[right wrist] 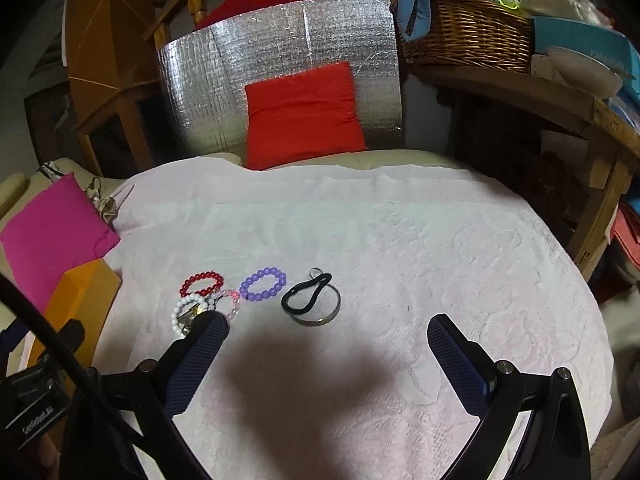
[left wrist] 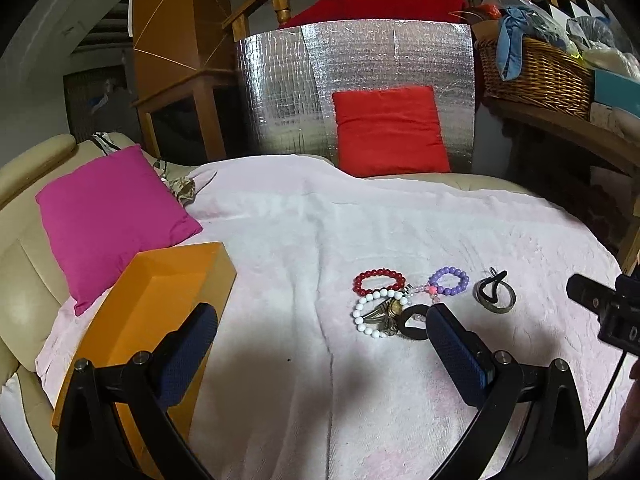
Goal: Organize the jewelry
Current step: 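Move both tools toward the row of jewelry on the bed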
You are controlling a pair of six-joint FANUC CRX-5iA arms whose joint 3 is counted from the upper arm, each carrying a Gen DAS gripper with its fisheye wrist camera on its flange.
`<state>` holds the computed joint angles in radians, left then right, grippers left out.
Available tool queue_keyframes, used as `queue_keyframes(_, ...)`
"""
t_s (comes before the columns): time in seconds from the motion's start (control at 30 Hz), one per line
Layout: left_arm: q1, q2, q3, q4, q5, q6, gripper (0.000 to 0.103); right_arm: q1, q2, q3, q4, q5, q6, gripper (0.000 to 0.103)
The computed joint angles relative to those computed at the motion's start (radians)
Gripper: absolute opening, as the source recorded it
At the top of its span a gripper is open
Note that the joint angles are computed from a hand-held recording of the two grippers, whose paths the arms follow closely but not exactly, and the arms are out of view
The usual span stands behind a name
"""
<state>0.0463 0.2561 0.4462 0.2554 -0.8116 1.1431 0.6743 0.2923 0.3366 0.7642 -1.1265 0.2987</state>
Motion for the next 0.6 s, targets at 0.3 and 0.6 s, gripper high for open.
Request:
queue_keyframes(0.3, -0.001, 0.018, 0.049, -0.065, -0.029, 0.063, 0.103, 0.030, -0.006, 0.001, -0.001, -0.002, 0.014, 0.103)
queue_keyframes(0.6, 0.008, 0.018, 0.023, -0.047, 0.004, 0.074, 0.103, 0.031, 0.010, 0.021, -0.012, -0.008, 0.021, 0.103)
